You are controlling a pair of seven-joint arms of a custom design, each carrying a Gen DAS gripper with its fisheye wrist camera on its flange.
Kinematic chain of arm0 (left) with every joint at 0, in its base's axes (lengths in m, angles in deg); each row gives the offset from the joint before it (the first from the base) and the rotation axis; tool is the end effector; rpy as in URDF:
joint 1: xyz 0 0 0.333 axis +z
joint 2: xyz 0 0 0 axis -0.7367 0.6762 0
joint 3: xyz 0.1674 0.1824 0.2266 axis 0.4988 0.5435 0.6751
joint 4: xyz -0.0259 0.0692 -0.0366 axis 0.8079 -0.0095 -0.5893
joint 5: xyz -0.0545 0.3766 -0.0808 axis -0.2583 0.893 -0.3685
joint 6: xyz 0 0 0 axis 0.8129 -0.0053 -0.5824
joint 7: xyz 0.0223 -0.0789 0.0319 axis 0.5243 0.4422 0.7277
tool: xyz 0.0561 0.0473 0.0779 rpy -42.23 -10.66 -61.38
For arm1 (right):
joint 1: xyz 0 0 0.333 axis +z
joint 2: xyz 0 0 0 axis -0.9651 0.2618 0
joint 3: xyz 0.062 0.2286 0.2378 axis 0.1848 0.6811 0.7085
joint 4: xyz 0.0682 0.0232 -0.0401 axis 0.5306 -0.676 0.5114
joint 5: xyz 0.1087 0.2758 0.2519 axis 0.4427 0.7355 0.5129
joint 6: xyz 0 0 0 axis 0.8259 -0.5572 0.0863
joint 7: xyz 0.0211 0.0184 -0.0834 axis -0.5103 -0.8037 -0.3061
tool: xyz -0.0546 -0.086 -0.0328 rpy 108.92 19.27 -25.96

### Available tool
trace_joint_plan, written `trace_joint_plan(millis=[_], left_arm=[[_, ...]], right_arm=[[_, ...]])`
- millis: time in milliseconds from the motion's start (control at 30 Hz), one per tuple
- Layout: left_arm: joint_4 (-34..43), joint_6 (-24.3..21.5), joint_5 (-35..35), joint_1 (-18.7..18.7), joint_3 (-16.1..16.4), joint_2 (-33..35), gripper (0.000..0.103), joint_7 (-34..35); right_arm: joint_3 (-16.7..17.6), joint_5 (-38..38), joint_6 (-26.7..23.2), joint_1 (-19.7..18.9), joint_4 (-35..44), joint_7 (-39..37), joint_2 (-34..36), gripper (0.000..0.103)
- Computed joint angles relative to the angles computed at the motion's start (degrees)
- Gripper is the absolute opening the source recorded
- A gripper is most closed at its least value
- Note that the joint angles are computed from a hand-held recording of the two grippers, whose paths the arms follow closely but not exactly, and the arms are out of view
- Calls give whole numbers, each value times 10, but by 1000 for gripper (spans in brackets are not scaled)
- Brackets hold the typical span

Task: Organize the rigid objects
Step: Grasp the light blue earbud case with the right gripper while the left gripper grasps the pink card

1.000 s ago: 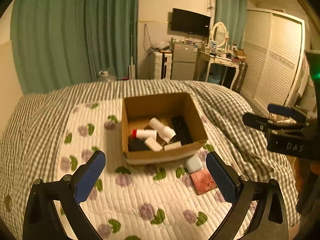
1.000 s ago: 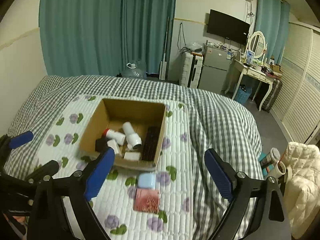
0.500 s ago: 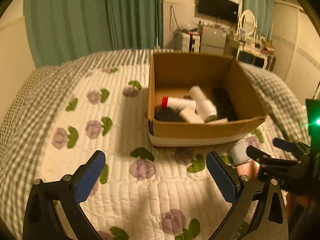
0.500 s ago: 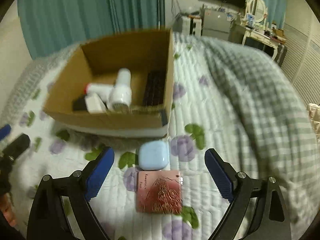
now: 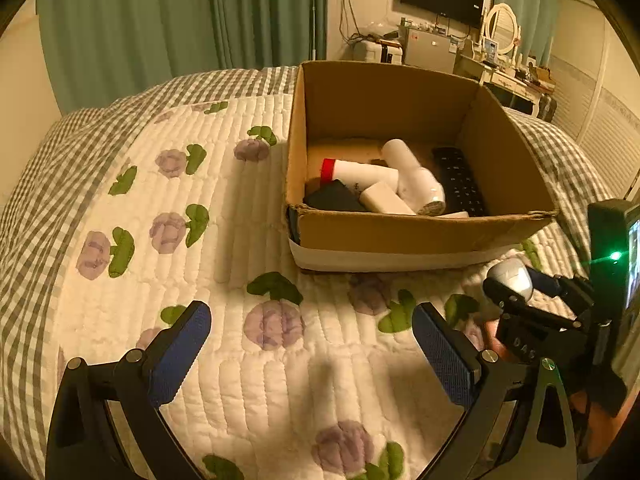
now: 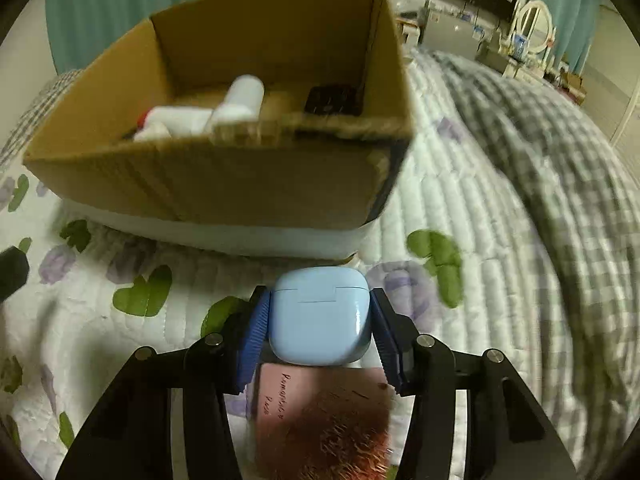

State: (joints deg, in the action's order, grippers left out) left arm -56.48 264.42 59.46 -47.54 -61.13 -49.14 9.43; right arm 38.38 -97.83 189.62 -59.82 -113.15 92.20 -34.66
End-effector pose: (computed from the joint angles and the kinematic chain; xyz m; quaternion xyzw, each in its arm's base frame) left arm 0.4772 -0.1366 0.3800 -0.6596 0.6739 -0.2369 0.2338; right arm 0.5191 0.1397 0.3283 -0.7095 0.6303 -0.2363 0.2085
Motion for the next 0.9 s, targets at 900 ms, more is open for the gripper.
trace_joint_plan(millis=[900], left_arm=[[92,-94,-223,-181,-27,125,101,58]], right_arm=[[73,277,45,-199,-204,-264,-187,50]])
